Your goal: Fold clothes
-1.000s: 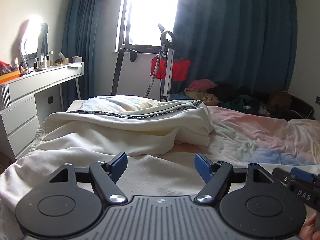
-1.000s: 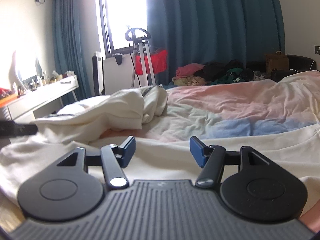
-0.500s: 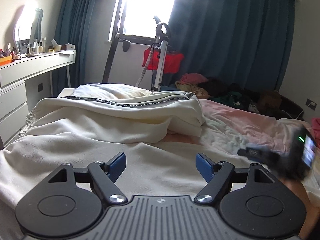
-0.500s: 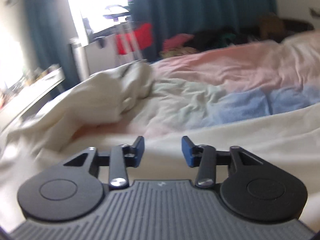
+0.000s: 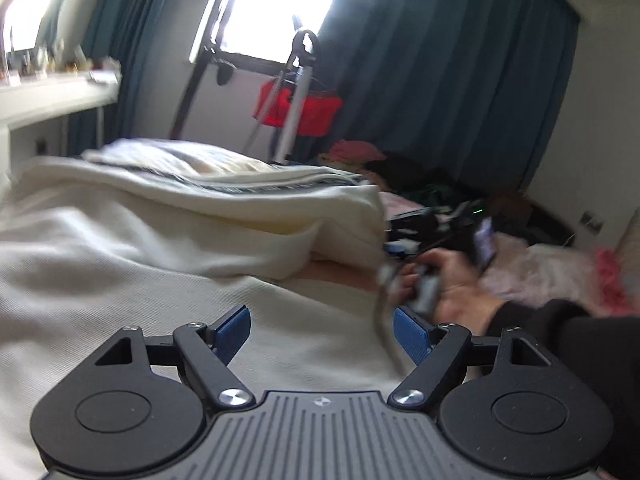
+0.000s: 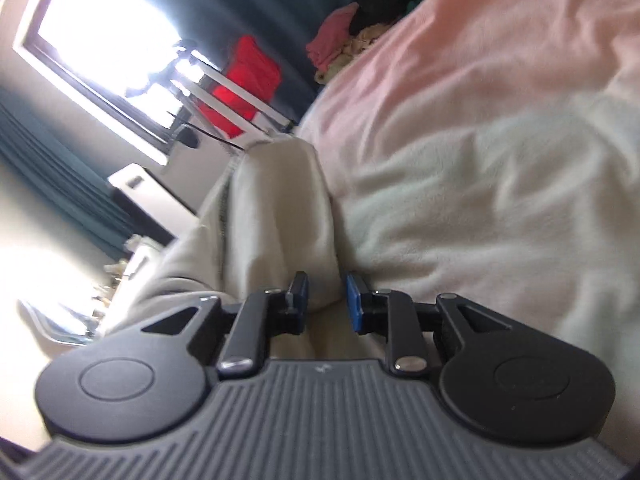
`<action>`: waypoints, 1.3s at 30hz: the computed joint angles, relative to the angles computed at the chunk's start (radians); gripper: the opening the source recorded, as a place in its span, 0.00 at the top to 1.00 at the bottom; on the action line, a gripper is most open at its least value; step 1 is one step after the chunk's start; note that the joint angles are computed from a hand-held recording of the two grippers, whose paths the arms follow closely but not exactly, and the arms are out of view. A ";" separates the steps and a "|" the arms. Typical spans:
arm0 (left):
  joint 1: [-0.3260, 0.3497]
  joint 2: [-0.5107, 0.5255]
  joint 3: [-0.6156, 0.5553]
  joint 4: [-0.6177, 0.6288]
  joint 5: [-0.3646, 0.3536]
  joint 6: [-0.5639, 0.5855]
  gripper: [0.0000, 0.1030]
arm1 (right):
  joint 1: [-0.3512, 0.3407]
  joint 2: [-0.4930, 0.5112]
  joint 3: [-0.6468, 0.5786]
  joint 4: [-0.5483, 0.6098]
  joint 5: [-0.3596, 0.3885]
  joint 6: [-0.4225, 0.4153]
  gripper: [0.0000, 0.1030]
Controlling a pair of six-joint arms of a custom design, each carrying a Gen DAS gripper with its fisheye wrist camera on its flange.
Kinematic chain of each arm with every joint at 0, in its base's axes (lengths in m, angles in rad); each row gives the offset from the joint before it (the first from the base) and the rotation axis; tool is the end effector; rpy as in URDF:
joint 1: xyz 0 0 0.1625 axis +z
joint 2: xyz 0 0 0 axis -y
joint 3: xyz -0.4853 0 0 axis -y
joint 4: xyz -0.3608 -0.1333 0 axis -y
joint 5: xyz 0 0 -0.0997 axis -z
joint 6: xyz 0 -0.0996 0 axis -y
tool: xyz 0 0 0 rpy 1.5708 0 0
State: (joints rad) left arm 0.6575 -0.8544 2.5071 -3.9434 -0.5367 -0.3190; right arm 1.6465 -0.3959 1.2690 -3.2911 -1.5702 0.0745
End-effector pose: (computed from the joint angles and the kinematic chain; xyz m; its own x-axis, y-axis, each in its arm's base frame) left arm -0.1810 -0.4163 0.1964 -0.9092 -0.0886 -0.4068 0.3264 0.4546 -0.8287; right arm 0.1950 -0.8078 0.0819 -0.9981 -0.0267 -0.0562 0.0243 0.6640 -0.7473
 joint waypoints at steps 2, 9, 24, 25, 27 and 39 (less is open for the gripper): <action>0.026 -0.006 -0.004 0.002 -0.070 -0.012 0.22 | -0.004 0.023 -0.023 -0.031 0.016 0.035 0.79; 0.026 0.031 0.009 -0.038 -0.067 0.005 0.22 | 0.027 0.037 -0.075 0.032 -0.021 -0.054 0.88; -0.015 0.090 -0.016 -0.116 -0.014 0.120 0.21 | -0.008 -0.318 0.100 -0.225 -0.397 -0.365 0.90; -0.013 0.092 -0.021 -0.111 -0.017 0.127 0.21 | -0.014 -0.334 0.094 -0.236 -0.429 -0.393 0.90; -0.005 0.091 -0.030 -0.093 -0.029 0.131 0.21 | -0.024 -0.361 0.069 -0.199 -0.473 -0.395 0.90; 0.049 0.077 -0.068 -0.015 -0.054 0.097 0.21 | 0.010 -0.297 -0.132 -0.276 -0.480 -0.652 0.90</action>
